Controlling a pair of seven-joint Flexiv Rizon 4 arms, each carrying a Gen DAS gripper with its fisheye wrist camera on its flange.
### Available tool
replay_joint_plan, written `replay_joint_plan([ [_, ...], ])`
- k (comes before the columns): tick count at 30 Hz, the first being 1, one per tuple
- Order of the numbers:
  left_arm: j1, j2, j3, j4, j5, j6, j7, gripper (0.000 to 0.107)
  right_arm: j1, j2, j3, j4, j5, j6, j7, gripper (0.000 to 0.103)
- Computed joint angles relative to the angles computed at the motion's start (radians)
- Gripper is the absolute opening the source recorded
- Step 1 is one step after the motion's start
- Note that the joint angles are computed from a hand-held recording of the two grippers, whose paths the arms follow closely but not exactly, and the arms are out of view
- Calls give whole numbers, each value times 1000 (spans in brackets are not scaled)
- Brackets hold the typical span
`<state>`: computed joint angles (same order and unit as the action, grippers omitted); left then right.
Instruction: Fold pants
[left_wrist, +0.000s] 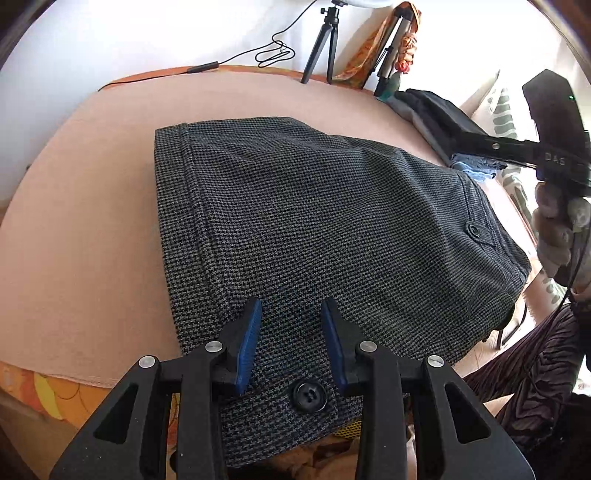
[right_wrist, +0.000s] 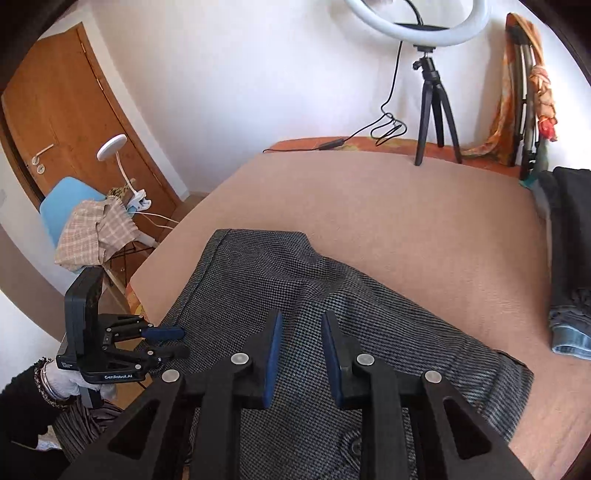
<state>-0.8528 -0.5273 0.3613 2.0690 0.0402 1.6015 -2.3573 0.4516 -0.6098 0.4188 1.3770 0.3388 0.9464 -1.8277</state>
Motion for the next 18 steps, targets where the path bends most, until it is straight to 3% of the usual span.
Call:
replay_joint_plan([
  [5,-15,8,17,-8,42,-35,19,31,65,-102,-39,-90,-79,-69,58,21],
  [8,15,15,-9,5,62,-9,23,29,89,-137,-61,-104,-127,-98,84,21],
  [10,34,24,-26,23,48,13,17,28,88,-138,-56,-84,-137,-74,71,21],
  [14,-66,31,98,-37,76,-46,-30,27,57,-122,-21,-75,-109,-64,53,24],
  [18,-3,17,60,-131,98,-19,-6,28,34,-104,-7,-71,-59,-23,49,24],
])
